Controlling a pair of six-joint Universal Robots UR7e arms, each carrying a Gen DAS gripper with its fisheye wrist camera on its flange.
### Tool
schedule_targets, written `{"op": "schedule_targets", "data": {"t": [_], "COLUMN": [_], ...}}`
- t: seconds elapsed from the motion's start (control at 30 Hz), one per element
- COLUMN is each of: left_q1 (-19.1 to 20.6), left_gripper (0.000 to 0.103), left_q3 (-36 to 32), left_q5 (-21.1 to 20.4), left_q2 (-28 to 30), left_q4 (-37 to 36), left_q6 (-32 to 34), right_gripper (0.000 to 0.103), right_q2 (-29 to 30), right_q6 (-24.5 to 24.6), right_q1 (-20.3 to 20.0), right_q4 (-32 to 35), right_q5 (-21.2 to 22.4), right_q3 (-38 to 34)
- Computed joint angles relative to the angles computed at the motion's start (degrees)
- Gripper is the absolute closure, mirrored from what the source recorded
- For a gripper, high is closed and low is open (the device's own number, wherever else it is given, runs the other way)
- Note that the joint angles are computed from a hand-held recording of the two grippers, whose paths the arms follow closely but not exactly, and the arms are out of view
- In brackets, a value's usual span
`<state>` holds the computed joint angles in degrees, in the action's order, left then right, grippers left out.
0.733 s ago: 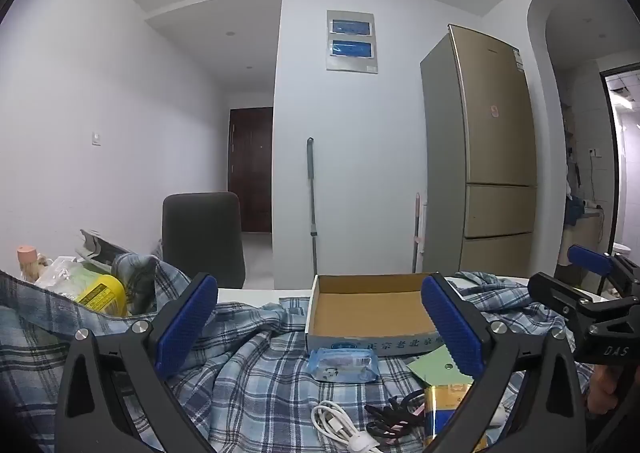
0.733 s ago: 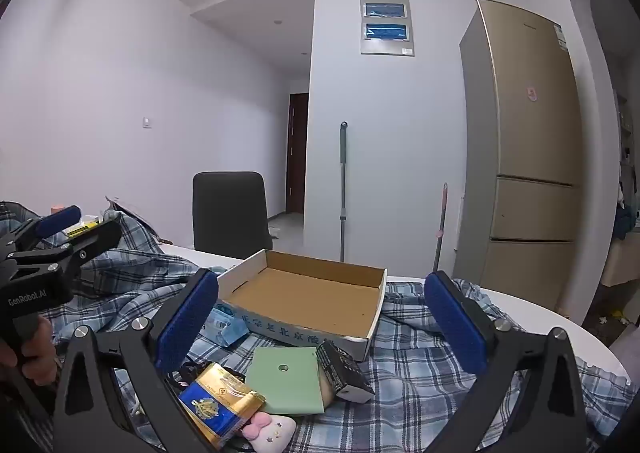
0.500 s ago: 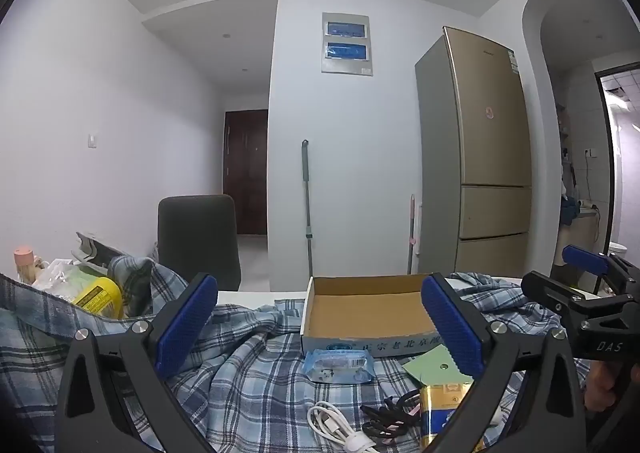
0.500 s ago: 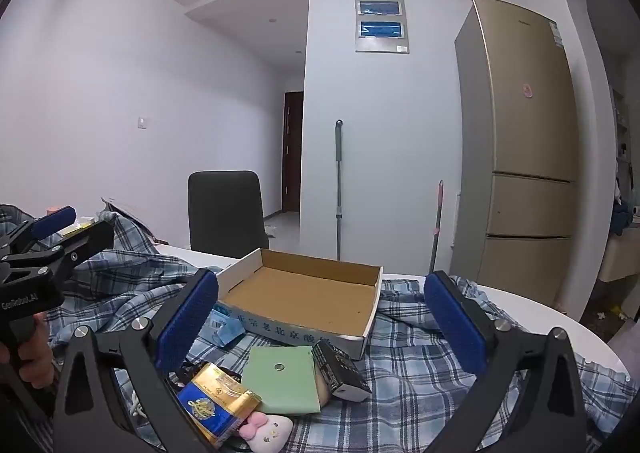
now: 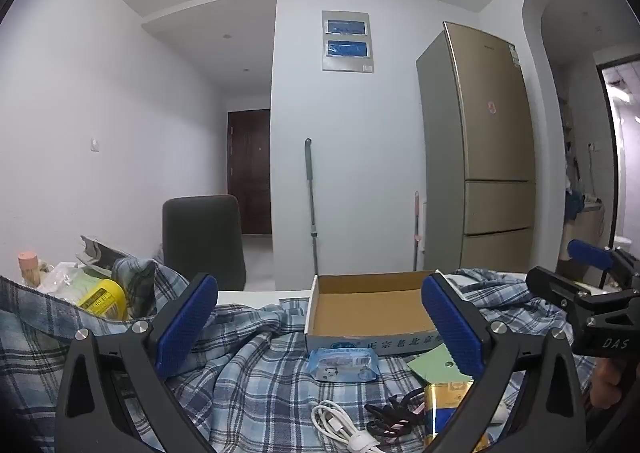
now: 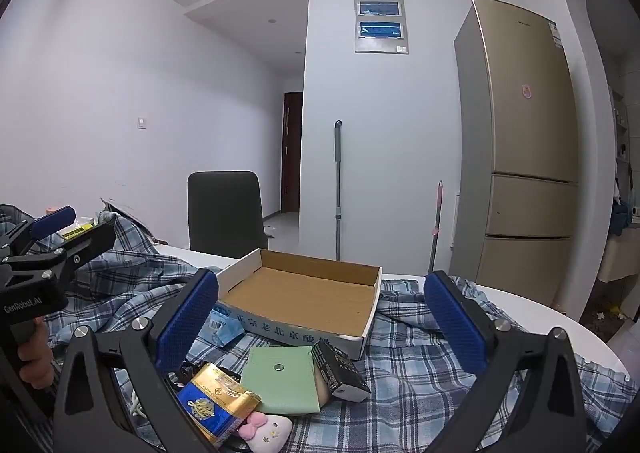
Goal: Organize soft objects
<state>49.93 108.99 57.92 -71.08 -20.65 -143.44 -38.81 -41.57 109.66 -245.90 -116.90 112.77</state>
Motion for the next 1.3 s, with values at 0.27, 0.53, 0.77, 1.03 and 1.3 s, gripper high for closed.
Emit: {"op": "schedule_targets", "data": {"t": [0.27, 0.53, 0.77, 1.03, 1.3], "left_q1": [-0.26, -0.06, 0.05, 0.11, 0.14], "left_gripper": [0.0, 0.0, 0.0, 0.0, 0.0], "left_q3": [0.59, 0.11, 0.32, -0.89, -0.47], "left_q5": [0.17, 0.26, 0.43, 0.22, 0.66], "left_q2": [0.01, 0.12, 0.08, 0.7, 0.52], "left_q4": [-0.92, -0.24, -0.54, 1.87, 1.17], "left_q6": [1.08, 0.38, 0.21, -1.07, -0.53], "right_gripper": [0.0, 0.0, 0.0, 0.0, 0.0], "right_q2": [-0.08, -0.5, -0.77, -0.69, -0.77], "right_q6": [0.02, -0.08, 0.17, 0.26, 0.9], "right_q1": [0.3, 0.52, 0.65, 0.36, 0.26], "right_q4": [0.11, -0.12, 0.1, 0.27, 0.75], "right_q5": [-0.43, -0.35, -0.59, -0.41, -0.37], "right_q3": [-0.03, 0.29, 0.46, 0.33, 0.32]}}
